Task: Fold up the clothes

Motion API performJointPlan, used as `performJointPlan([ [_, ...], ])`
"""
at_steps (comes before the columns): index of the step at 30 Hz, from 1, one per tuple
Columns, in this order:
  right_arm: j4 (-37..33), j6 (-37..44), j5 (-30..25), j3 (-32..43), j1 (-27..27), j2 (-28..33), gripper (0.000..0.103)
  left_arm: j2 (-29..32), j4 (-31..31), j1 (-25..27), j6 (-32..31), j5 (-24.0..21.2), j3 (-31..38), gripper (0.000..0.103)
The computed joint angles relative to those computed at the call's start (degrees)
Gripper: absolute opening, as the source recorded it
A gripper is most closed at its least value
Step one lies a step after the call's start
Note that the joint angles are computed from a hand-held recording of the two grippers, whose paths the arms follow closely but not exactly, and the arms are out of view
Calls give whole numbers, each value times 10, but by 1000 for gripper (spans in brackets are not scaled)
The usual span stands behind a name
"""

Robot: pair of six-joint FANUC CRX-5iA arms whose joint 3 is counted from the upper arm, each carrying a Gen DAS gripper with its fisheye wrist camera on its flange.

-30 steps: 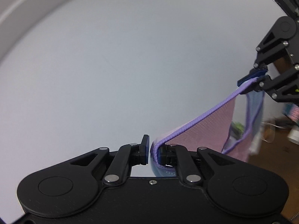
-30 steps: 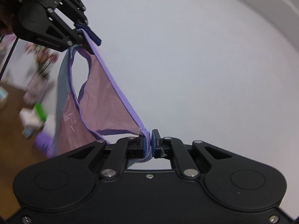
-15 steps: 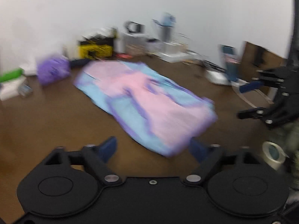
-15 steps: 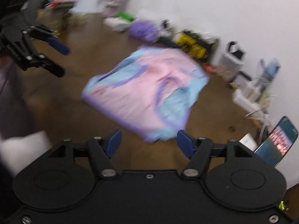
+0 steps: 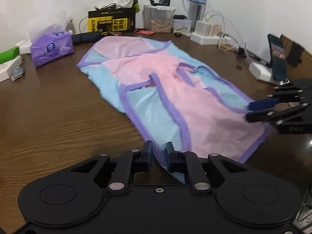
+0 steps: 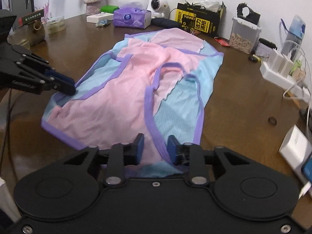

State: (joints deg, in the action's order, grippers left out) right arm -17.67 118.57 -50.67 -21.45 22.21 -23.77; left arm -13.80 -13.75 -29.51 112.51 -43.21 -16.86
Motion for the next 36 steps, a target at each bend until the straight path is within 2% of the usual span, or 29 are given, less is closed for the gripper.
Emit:
performJointPlan([
  [2,0,-7,-13,-20,5,-32,15,-25,-16,-13,25,-1,-20,13],
  [4,4,-14,-23,-34,12,-57,16,-47,-2,-12,33,1,-42,13],
  [6,-10,-9,-25,-44,5,-85,28,-80,84,23,-23,41,-84,19],
  [7,-6,-15,-11,-43,5,-83,31,-82,108,33,-46,52,-89,26],
  [8,-2,-21,4,-42,5,-82,34,-76,105,34,-53,55,-80,52],
  [9,3,-28,19,-42,6,-80,41,-60,73,25,-40,49,-56,78],
  [10,22,-49,41,-44,14,-75,46,-44,36,11,-23,40,-33,83],
  [11,72,-87,93,-52,34,-50,46,-17,-18,-6,-9,23,3,84],
  [12,113,-121,115,-55,51,-31,47,8,-62,-20,-1,7,34,84],
  [14,156,-146,137,-46,66,9,47,45,-97,-27,5,-12,72,83],
  [16,150,-138,138,-29,65,35,47,61,-86,-17,-6,-14,82,74],
  [17,133,-123,125,-6,60,61,47,70,-56,0,-27,-6,80,55],
  [18,117,-114,120,4,55,71,46,72,-27,15,-44,-1,75,32],
  [19,102,-105,115,14,49,81,45,73,-11,24,-50,3,70,21],
  [20,89,-95,109,22,44,88,42,71,12,37,-56,13,59,14],
  [21,85,-94,108,24,42,89,25,68,10,40,-49,16,56,8],
  [22,85,-99,108,23,40,89,12,68,-4,38,-34,12,59,8],
  [23,84,-104,108,23,38,89,8,65,-37,32,1,3,63,6],
  [24,88,-117,110,20,38,88,8,64,-54,29,21,-3,65,5],
  [25,120,-159,131,3,40,82,7,64,-61,28,32,-6,67,5],
  [27,136,-199,149,-7,32,81,6,54,-67,36,54,-5,58,5],
  [30,123,-215,156,-11,14,79,7,49,-92,33,91,-8,57,6],
  [32,130,-226,161,-25,14,60,14,42,-76,42,92,-16,55,9],
  [33,132,-225,161,-33,14,46,24,30,-60,47,85,-15,46,15],
  [34,133,-224,162,-40,14,33,29,16,-43,52,78,-11,36,22],
  [36,108,-193,145,-47,8,4,36,-21,-7,53,63,22,-1,67],
])
